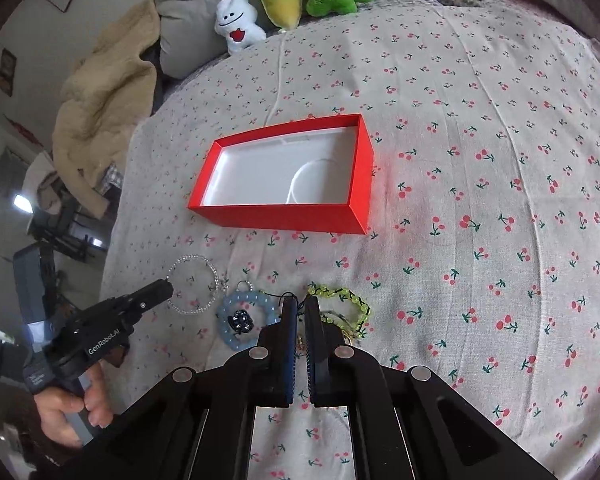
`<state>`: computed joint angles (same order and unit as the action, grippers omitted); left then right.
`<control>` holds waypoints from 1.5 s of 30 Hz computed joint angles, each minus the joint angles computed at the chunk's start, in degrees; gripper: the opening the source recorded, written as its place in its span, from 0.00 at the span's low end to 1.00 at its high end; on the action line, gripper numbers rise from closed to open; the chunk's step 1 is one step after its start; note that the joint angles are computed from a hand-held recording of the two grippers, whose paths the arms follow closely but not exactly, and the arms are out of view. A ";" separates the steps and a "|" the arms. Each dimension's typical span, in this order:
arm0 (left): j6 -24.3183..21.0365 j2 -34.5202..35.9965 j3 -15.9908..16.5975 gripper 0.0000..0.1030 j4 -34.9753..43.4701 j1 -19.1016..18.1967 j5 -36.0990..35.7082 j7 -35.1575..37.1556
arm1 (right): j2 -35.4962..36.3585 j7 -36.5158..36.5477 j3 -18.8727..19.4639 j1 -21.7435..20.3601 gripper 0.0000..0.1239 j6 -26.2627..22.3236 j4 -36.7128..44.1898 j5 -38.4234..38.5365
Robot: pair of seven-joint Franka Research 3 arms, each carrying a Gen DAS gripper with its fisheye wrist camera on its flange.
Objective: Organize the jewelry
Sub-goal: 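Lower the left tool onto the clear beaded bracelet and close it, then close the right tool on the thin dark beaded bracelet while the left tool lifts the clear bracelet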
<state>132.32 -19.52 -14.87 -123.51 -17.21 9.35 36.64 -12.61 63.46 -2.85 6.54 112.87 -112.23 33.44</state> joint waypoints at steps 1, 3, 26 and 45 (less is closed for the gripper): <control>0.10 0.13 -0.11 0.04 0.22 0.02 0.14 -0.19 | -0.11 0.12 0.12 0.07 0.03 0.16 0.13 -0.01; 0.10 -0.08 -0.18 0.04 0.13 -0.04 0.20 -0.36 | -0.27 0.09 0.21 0.13 0.04 0.41 0.12 -0.37; -3.73 -1.33 1.20 0.05 -4.87 0.46 -2.66 0.24 | -0.52 6.64 4.19 0.54 0.22 7.50 -8.48 -23.13; 0.33 -1.88 0.30 0.04 -1.51 -0.02 -0.78 0.07 | -6.31 -0.75 1.43 2.24 0.04 8.22 -7.36 -9.82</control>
<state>132.65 -21.40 -14.57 -125.01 -17.23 8.56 36.71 -18.92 62.71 -1.42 8.77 121.09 -119.58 23.62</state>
